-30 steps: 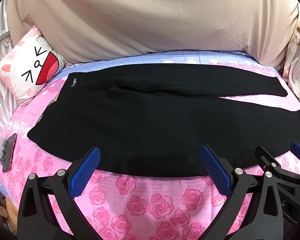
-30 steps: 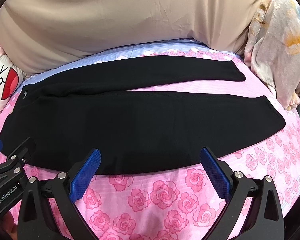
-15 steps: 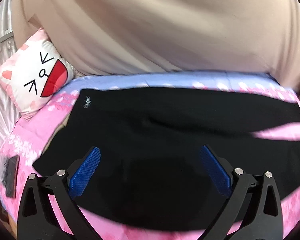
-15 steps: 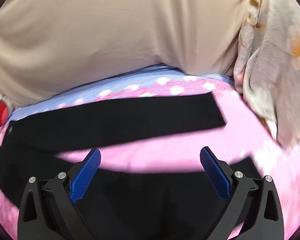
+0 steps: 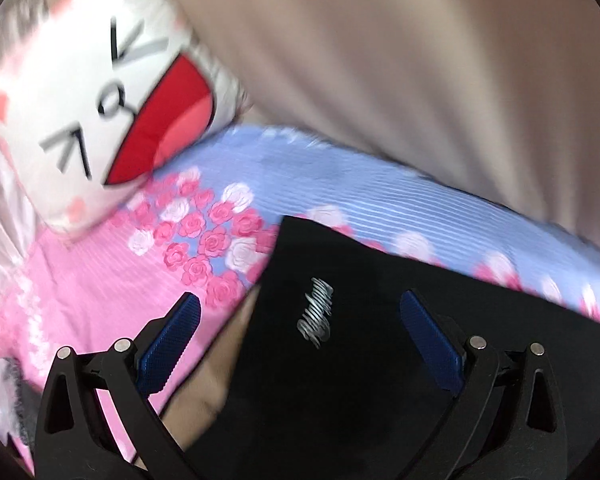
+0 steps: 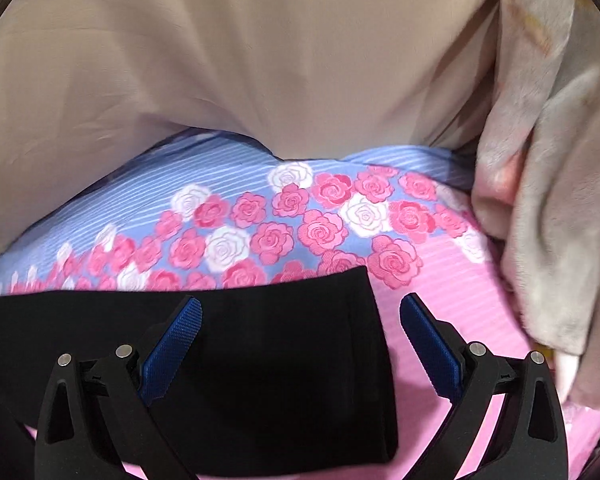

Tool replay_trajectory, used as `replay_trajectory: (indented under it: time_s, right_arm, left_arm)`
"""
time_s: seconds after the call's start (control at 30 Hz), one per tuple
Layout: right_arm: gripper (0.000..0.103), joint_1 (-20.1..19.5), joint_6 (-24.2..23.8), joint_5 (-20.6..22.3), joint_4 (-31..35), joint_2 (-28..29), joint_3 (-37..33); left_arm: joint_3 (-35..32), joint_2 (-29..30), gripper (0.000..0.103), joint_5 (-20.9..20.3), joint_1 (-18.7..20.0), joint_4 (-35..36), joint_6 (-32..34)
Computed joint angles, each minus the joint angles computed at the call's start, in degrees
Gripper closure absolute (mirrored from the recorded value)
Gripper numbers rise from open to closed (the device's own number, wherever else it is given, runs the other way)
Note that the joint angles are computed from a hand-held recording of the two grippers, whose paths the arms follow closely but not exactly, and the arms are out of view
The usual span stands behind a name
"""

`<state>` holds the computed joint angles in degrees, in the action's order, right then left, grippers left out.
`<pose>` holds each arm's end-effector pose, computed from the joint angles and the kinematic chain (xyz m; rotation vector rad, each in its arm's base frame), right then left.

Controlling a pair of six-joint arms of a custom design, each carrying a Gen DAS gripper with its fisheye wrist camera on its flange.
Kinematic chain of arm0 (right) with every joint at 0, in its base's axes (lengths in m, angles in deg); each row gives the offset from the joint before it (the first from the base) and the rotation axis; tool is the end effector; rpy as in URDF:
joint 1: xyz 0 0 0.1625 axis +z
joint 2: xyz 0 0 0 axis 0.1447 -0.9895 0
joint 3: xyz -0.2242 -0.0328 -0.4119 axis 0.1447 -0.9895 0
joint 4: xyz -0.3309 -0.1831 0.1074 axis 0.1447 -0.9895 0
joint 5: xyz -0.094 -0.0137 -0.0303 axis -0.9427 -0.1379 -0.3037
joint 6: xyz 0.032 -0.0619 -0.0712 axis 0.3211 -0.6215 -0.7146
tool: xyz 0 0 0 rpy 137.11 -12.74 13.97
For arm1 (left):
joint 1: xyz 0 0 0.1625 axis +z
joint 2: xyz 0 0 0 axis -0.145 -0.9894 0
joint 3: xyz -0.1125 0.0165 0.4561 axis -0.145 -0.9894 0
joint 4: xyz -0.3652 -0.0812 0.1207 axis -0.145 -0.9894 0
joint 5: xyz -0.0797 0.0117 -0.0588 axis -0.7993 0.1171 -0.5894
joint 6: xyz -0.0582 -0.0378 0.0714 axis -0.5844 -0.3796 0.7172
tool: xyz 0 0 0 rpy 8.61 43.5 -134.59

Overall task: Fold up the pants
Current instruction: 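Grasp the pants waistband with the left gripper while the right gripper grasps the leg cuffs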

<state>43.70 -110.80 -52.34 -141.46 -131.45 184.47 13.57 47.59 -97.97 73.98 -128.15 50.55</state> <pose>-0.2684 -0.5296 0.4488 -0.3178 -2.0532 1.1255 -0.1358 -0.8200 0.1399 0.1897 2.1934 -0.8106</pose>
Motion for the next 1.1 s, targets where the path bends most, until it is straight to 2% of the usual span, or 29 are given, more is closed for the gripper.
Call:
replay_trajectory:
  time_s: [0.07,0.13,0.2,0.3,0.33,0.37,0.4,0.43,0.47,0.5,0.53,0.57,0.63,0.67,0.77,0.8,0.87,0.97,1.07,1.1]
  right_arm:
    - [0.005,0.29,0.01,-1.06,2.07,0.58,-1.15]
    - [0.005,0.70,0.33,-2.88,4.17,1.41,-2.58]
    - [0.005,0.79,0.95,-3.68,6.37,1.84,-3.59]
    - [0.005,0.90,0.33,-4.55,6.12,2.73,-4.10]
    - [0.005,0.88,0.01,-4.31,5.54,2.89,-3.97]
    - [0.005,0.73,-0.07,-3.50,5.38,2.79,-3.72]
    - [0.009,0.71,-0.33,-2.95,5.05,2.65,-3.36]
    - [0.024,0.94,-0.63,-3.49,4.41,2.63,-3.08]
    - [0.031,0.91,-0.74,-2.92,4.34,2.31,-2.70]
    - [0.059,0.30,-0.09,-0.35,4.92,1.25,-1.89]
    - [0.092,-0.51,1.15,3.13,7.09,-0.06,-1.24]
    - [0.091,-1.17,1.80,5.72,6.85,-1.41,0.17]
    - [0.092,-0.59,-0.92,6.55,2.01,-3.09,3.76]
    - [0.092,-0.71,-1.69,8.56,0.26,-4.76,6.28]
    - [0.092,-1.89,-3.58,14.56,-3.23,-9.27,12.17]
    - [0.092,-3.07,-4.50,18.11,-4.62,-11.89,15.42]
    - [0.092,-4.67,-6.03,22.40,-6.46,-15.73,20.26]
    - [0.092,-10.26,-9.64,30.31,-10.12,-22.19,29.80]
    - [0.091,-19.99,-14.79,38.49,-12.85,-26.92,38.95]
    - [0.090,-22.15,-15.85,39.97,-13.12,-27.23,40.46]
  left_arm:
    - [-4.02,0.39,0.005,-3.92,1.85,7.32,-3.43]
    - [-8.46,2.49,0.005,-3.39,2.83,11.79,-4.81]
    - [-10.45,4.27,0.005,-2.97,3.13,10.36,-1.45]
    - [-15.15,6.98,0.006,-3.00,3.72,15.24,1.63]
    - [-15.73,7.35,0.017,-3.97,3.90,15.38,2.05]
    - [-15.89,7.18,0.041,-6.51,4.15,15.91,1.96]
    - [-16.15,7.12,0.043,-7.68,4.08,16.83,0.65]
    - [-16.10,7.11,0.069,-7.10,3.85,16.75,0.12]
    - [-16.27,6.76,0.076,-8.02,3.79,18.68,-0.80]
    - [-15.94,6.11,0.078,-8.77,3.82,19.21,-1.24]
    - [-14.35,5.05,0.082,-9.47,3.56,18.29,-1.65]
    - [-11.93,3.60,0.084,-10.51,3.24,15.86,-1.15]
    - [-4.53,-0.32,0.084,-12.47,1.97,7.13,1.53]
    - [0.51,-3.21,0.084,-13.67,0.93,2.75,2.27]
    - [11.06,-10.19,0.084,-16.35,-1.48,-3.71,3.09]
    - [14.86,-12.71,0.084,-17.09,-2.32,-5.81,3.69]
    - [24.65,-18.74,0.084,-17.43,-4.74,-10.95,4.52]
    - [36.48,-26.01,0.084,-16.47,-7.16,-14.87,2.96]
    - [46.10,-31.11,0.084,-12.92,-8.18,-15.28,-0.79]
    - [48.10,-31.49,0.083,-11.42,-7.40,-14.91,-1.64]
